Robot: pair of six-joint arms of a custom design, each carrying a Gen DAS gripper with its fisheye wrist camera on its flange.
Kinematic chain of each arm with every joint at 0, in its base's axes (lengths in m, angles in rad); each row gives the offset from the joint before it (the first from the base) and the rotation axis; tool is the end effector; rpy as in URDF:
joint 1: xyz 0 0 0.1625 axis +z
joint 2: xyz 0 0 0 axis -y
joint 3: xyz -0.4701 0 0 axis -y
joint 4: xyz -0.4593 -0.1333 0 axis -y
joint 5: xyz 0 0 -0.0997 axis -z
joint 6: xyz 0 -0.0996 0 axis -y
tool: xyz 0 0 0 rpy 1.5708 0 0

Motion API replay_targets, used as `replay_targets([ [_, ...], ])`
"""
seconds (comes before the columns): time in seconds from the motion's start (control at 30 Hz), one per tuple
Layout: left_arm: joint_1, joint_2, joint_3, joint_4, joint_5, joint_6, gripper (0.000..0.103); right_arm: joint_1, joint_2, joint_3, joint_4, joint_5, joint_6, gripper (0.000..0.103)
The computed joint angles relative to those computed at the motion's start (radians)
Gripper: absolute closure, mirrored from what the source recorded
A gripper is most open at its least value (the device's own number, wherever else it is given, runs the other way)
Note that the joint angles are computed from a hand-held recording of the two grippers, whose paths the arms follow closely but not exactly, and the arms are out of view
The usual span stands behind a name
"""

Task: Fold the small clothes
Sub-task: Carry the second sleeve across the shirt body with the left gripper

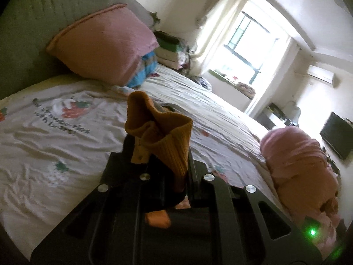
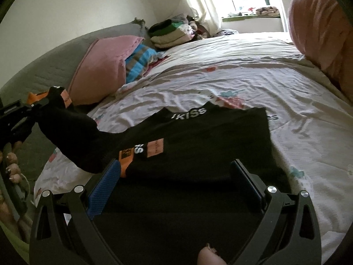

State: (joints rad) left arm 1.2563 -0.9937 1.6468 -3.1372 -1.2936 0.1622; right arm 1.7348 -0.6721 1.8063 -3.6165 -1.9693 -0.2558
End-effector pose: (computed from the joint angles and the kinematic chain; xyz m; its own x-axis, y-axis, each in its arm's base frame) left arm -0.0818 -0.7705 0.2977 -0.9382 0.1842 -0.2929 0.3451 0.5587 -0.7541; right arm 0.2070 -0.6709 0.0616 -0.9028 -0.0057 0.4300 -0.3395 0.6232 -0.7046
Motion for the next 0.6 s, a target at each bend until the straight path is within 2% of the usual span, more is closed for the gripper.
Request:
replay_targets([
  [0.1,-0.005,0.009,-0.006,0.020,-0.015,0.005,0.096,-0.014,-0.022,0.021,-0.002,0.022,0.024,0.005],
  [0.6,-0.006,0.097,-0.042,0.141,-0.080,0.055,0.096,-0.051,-0.072,0.080,-0.073,-0.013,0.049,0.005],
])
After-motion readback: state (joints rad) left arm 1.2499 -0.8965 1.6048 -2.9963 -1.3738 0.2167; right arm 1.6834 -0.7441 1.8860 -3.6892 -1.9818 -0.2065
